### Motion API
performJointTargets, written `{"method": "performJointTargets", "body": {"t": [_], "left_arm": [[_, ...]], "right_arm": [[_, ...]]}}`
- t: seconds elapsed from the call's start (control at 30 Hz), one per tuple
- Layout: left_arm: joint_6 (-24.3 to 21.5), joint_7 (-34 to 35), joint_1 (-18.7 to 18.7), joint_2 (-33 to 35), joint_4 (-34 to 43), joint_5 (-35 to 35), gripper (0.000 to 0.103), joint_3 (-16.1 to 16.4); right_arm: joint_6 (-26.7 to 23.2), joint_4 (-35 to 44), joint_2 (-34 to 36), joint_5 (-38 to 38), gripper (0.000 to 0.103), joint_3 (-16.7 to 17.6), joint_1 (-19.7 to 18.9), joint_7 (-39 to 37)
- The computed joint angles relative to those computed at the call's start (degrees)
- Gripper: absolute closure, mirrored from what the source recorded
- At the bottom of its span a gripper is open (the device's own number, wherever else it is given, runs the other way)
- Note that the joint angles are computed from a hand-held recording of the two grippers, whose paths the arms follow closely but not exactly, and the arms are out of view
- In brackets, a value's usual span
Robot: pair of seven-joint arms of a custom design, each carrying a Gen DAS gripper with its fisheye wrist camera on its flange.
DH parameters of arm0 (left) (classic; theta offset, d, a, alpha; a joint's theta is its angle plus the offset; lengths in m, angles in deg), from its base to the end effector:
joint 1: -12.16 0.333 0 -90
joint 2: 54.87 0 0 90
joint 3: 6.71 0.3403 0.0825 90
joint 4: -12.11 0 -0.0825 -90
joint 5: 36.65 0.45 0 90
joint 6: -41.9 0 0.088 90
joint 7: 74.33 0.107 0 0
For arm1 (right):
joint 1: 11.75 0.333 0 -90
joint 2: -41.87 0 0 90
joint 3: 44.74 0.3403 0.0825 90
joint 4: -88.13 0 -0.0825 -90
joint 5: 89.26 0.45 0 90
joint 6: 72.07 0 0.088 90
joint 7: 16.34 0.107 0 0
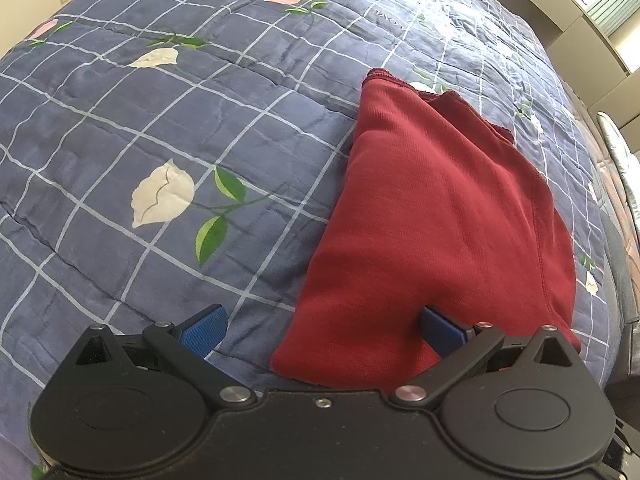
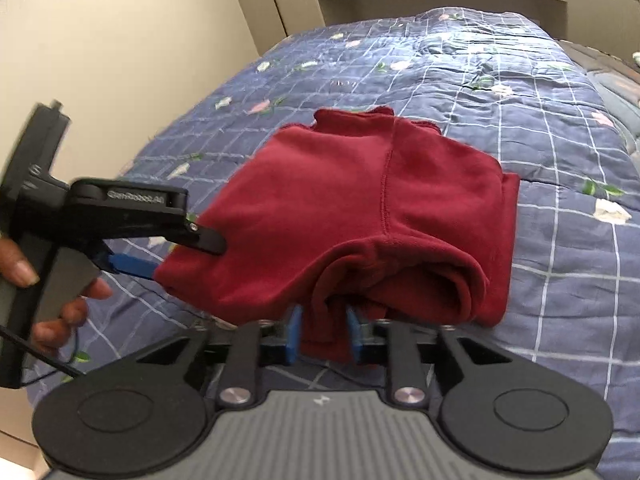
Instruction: Fold small clothes
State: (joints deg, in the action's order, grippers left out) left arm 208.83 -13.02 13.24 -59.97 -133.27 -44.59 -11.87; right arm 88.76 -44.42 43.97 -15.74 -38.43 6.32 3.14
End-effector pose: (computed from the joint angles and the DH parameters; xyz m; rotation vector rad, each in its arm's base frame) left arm 0.5284 -0.0290 0.3292 -2.5330 1.4089 -0.6399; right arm 0.5428 0.1954 0.3308 -2.0587 1.2154 -0.1223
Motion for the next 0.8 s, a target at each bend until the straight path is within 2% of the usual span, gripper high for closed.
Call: {"method": "performJointTargets", "body": {"t": [0.2, 0.3, 0.47, 0.57, 0.63, 0.8], "left_arm": [[0.08, -0.24, 0.03, -0.26, -0.15, 0.30, 0.001, 0.00], [0.37, -0.12, 0.31, -0.41, -0.32, 0.73, 0.001, 0.13], [0.23, -0.36, 0.72, -0.22, -0.01, 1.71, 0.001, 0.18], [0.11, -0.39, 0.78, -0.33, 0.23, 2.42, 0.001, 0.07], [0.32, 0.10, 0.61, -0.30, 0.51, 2.13, 0.001, 0.12], [2.09, 0.24, 1.08, 0.54, 1.59, 4.48, 0.001, -0.12]], "right_arm": [[-1.18, -1.92, -1.99, -3.84, 0.098, -0.93, -0.62, 6.30], [-1.88, -3.17, -2.87, -7.06, 0.103, -1.68, -0.88, 8.26], [-2.40, -2.99, -2.46, -8.13, 0.102, -2.21, -1.31, 9.99], [-1.51, -4.20, -3.55, -10.96, 0.086, -2.42, -1.49, 12.67], [-1.57, -5.10, -4.46, -12.69, 0.048, -2.97, -1.81, 15.02], [0.99, -5.05, -4.37, -17.94, 0.017, -4.08, -2.63, 21.02]]}}
